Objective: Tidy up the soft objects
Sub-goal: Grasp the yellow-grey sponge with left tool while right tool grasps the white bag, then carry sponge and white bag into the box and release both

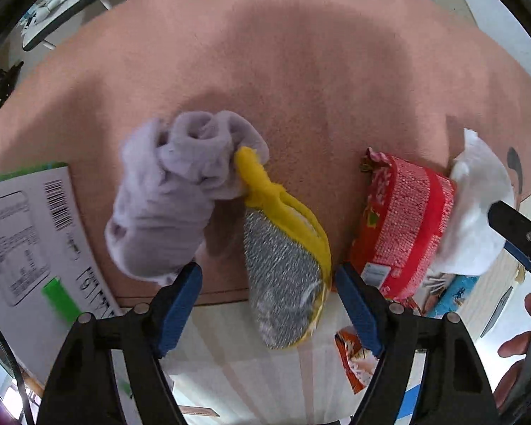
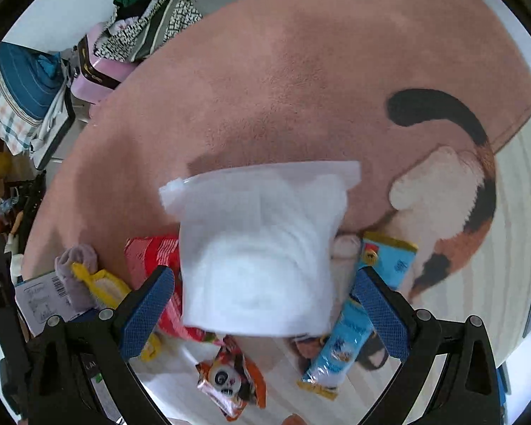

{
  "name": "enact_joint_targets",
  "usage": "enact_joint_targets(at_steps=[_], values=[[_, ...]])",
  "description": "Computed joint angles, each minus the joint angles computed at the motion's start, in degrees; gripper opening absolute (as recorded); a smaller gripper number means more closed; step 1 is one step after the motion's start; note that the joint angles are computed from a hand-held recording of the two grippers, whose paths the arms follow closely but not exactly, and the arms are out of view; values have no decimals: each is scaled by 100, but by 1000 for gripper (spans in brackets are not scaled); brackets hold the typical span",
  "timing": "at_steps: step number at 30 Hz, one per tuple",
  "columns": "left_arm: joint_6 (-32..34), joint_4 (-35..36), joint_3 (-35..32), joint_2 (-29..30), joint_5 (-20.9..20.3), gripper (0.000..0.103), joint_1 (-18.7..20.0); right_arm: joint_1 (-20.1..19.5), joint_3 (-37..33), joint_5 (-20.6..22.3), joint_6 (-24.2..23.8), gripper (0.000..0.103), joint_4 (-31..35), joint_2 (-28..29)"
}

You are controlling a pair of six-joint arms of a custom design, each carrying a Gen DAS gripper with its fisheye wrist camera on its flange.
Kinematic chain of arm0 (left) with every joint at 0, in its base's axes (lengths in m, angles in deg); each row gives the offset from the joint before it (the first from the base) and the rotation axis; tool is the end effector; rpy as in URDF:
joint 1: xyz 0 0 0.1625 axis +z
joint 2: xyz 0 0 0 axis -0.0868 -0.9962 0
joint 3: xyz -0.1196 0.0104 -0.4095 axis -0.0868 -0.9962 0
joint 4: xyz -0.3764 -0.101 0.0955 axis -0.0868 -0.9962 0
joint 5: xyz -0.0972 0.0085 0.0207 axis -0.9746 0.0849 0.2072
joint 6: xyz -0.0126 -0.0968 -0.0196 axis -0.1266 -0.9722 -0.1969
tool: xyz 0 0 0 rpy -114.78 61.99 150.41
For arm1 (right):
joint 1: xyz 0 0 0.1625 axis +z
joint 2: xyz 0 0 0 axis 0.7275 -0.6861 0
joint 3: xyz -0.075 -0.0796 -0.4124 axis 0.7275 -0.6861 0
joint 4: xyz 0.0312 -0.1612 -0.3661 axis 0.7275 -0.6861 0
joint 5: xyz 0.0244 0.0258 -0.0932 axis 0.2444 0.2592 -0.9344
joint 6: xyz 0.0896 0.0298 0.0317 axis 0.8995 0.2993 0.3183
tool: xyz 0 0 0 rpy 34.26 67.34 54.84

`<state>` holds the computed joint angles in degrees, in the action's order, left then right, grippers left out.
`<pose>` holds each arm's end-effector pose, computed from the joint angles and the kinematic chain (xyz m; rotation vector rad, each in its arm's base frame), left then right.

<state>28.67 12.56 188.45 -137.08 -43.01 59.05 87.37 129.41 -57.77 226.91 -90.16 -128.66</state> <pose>-0.1339 -0.5102 0.1891 1.2702 1.8587 0.9381 0.3415 -0.2351 0.0223 -1.9112 -1.8999 0.7679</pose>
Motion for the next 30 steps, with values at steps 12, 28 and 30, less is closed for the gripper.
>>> enact_joint_targets(at_steps=[12, 28, 30], values=[[398, -748, 593, -442, 150, 41, -144, -252, 315, 147, -157, 75, -1029, 374], [1412, 834, -2636, -763, -919, 41, 461, 786, -3724, -1058, -638, 72, 2388, 1588], [1515, 1047, -3274, -499, -810, 41, 664, 692, -4437, -1227, -1207, 72, 2241, 2046]])
